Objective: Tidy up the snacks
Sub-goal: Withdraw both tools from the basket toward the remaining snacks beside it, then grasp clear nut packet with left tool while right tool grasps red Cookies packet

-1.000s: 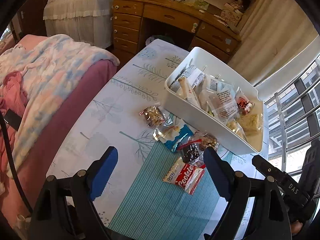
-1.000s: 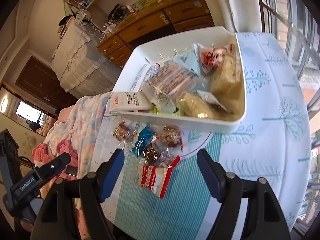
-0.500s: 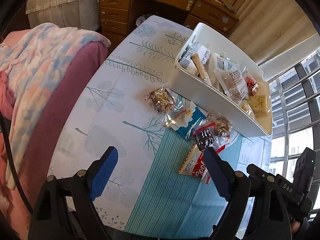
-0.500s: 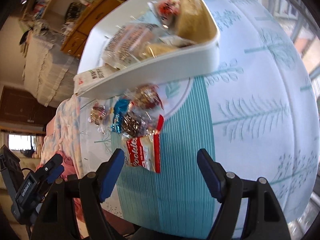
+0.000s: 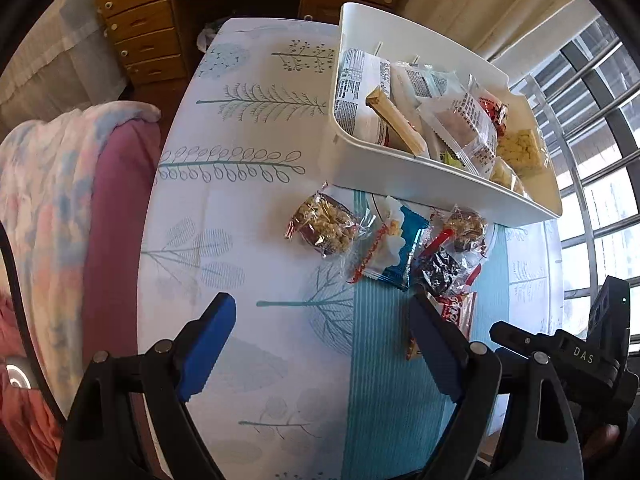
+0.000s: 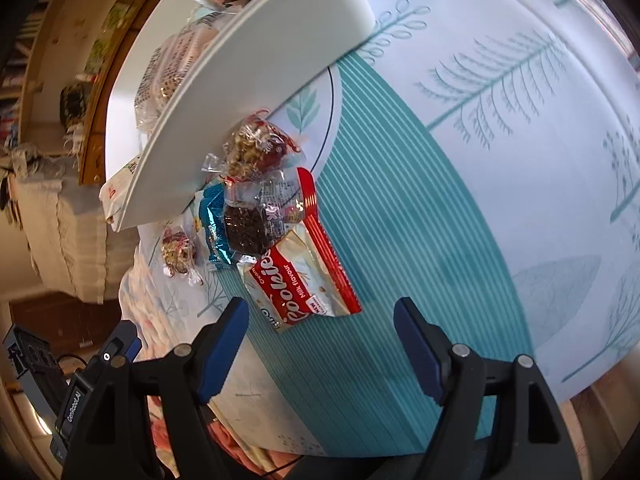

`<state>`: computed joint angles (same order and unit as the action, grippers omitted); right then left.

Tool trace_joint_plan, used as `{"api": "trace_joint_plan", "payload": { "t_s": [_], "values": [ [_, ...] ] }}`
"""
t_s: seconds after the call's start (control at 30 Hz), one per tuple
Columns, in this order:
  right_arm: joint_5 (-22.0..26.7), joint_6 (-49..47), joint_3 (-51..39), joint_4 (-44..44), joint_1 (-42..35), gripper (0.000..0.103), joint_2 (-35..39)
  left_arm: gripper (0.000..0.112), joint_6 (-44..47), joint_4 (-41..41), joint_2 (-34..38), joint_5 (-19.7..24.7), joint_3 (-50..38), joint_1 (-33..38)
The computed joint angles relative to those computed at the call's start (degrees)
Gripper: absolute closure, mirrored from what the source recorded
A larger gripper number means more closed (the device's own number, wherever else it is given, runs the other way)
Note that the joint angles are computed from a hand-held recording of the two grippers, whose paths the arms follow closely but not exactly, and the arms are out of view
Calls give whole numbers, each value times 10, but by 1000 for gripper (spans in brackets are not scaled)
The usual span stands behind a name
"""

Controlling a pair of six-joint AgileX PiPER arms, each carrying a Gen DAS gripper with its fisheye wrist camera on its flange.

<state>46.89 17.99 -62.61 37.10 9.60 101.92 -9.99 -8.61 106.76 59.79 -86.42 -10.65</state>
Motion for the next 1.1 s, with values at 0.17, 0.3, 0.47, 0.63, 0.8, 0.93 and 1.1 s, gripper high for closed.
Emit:
{"api": "trace_joint_plan", "payload": {
  "t_s": [0.17, 0.3, 0.47, 0.63, 0.8, 0.93, 1.1],
  "values": [
    [-20, 58, 11, 18, 15, 27, 9, 26, 72, 9, 51, -12, -39, 5],
    [-31, 101, 11, 18, 23, 27, 20, 26, 112, 2, 97, -11, -74, 6],
    [-15, 143, -21, 3, 32, 27, 46, 26, 146, -5, 148, 1, -118, 6],
    [15, 185, -76, -36, 38, 27, 79, 26, 160, -6, 191, 15, -156, 6],
    [50, 206, -150, -69, 50, 27, 129, 26, 167, -10, 223, 23, -186, 8],
    [124, 238, -261, -118, 68, 27, 192, 27, 172, -11, 236, 18, -196, 5],
    [219, 260, -395, -174, 95, 27, 262, 36, 186, -22, 247, 14, -208, 1]
  ]
}}
